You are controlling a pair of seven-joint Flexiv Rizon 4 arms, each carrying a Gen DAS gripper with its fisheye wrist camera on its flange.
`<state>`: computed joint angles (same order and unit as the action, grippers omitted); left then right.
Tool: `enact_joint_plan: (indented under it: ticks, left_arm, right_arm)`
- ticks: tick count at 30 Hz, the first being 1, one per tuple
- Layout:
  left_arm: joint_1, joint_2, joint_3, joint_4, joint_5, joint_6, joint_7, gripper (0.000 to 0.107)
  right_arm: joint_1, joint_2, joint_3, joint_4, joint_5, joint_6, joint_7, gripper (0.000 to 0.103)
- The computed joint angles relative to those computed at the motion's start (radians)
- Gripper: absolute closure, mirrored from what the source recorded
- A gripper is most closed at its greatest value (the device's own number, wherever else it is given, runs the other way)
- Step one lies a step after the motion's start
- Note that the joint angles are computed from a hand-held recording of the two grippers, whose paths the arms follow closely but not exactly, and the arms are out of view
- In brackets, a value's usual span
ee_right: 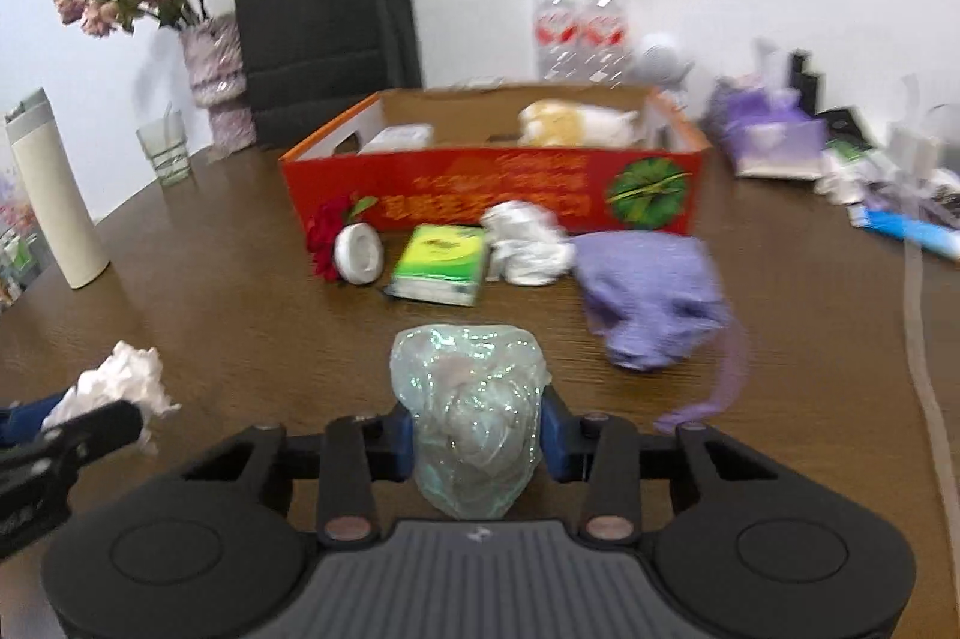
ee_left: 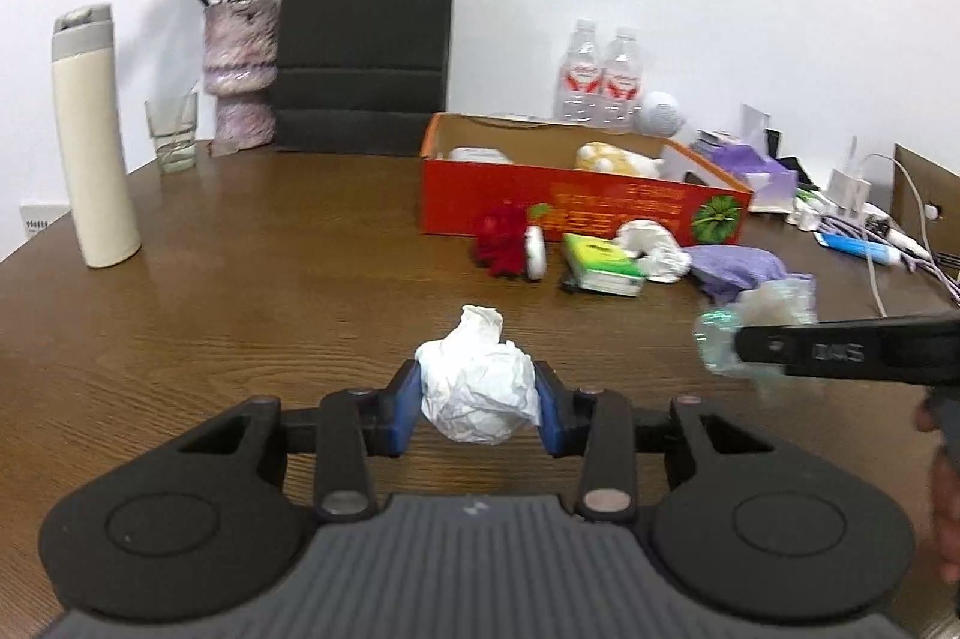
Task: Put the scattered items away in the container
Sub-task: 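Carry the tissue and plastic bag into the box and open both grippers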
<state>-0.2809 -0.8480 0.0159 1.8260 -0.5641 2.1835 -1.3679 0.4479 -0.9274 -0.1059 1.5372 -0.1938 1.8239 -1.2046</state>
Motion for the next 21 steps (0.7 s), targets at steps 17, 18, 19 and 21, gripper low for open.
enact_joint_plan:
  ticks: [17, 18, 19, 21]
  left_arm:
    - [-0.065, 0.034, -0.033, 0.117, 0.003, 0.209, 0.043, 0.067]
    - [-0.073, 0.036, -0.033, 0.126, -0.006, 0.23, 0.045, 0.067]
    - [-0.077, 0.039, -0.034, 0.134, -0.014, 0.246, 0.049, 0.067]
    - [-0.081, 0.043, -0.039, 0.15, -0.029, 0.28, 0.051, 0.067]
  right_arm:
    - [0.163, 0.12, -0.08, 0.329, 0.353, 0.418, -0.253, 0.065]
    - [0.166, 0.122, -0.073, 0.338, 0.365, 0.445, -0.277, 0.065]
    - [0.164, 0.124, -0.061, 0.344, 0.375, 0.466, -0.296, 0.065]
    - [0.156, 0.127, -0.035, 0.355, 0.391, 0.512, -0.33, 0.065]
